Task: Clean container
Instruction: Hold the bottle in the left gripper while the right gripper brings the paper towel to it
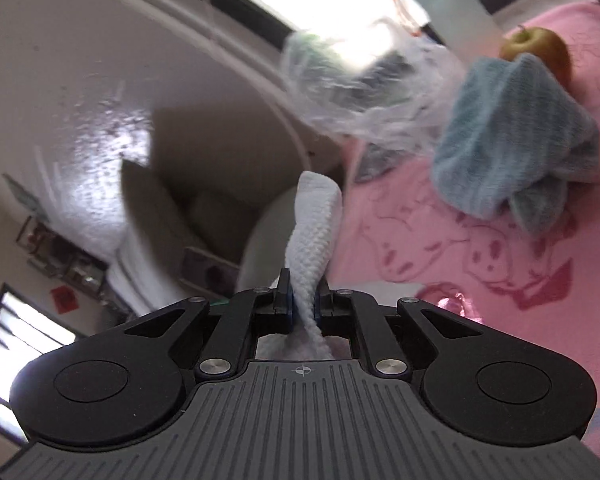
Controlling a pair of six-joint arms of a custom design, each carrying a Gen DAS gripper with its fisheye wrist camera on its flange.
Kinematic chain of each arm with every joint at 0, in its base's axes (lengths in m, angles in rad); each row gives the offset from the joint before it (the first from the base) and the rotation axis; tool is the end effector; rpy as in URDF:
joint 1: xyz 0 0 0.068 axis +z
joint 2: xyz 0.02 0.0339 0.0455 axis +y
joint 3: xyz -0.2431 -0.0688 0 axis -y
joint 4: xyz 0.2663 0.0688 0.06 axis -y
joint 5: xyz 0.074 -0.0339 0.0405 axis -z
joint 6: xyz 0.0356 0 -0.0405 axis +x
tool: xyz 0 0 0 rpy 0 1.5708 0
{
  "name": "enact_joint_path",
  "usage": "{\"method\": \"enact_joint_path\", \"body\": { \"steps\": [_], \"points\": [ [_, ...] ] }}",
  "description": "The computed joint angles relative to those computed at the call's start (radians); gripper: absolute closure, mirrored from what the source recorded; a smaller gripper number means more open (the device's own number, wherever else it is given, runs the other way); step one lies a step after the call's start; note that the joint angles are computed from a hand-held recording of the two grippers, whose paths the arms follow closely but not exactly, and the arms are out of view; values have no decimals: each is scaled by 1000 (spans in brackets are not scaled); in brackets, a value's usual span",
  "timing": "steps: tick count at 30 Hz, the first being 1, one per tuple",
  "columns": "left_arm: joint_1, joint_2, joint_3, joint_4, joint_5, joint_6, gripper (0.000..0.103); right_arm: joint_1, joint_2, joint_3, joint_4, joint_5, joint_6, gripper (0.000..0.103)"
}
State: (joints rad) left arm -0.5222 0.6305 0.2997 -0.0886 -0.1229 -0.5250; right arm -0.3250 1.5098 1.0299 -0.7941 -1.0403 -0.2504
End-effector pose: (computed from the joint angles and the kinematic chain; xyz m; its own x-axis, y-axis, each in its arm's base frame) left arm 0.1711 -0.0934 0.1826 -0.5049 -0.2834 -0.8153 0.1675 0.8945 -0.4146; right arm 0.2903 -0.0654 0.1984 -0.8588 0.1571 -0.4877 -0.2996 0.6182 0.7267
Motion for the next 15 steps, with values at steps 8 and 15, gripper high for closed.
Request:
{"method": "enact_joint_path", "body": {
  "steps": [8, 15],
  "points": [
    [14, -18, -10, 1, 21, 10, 32, 33, -135, -99, 202, 429, -18, 94],
    [0, -18, -2, -16, 8, 17, 32, 17, -97, 87, -206, -83, -313, 94]
  ]
}}
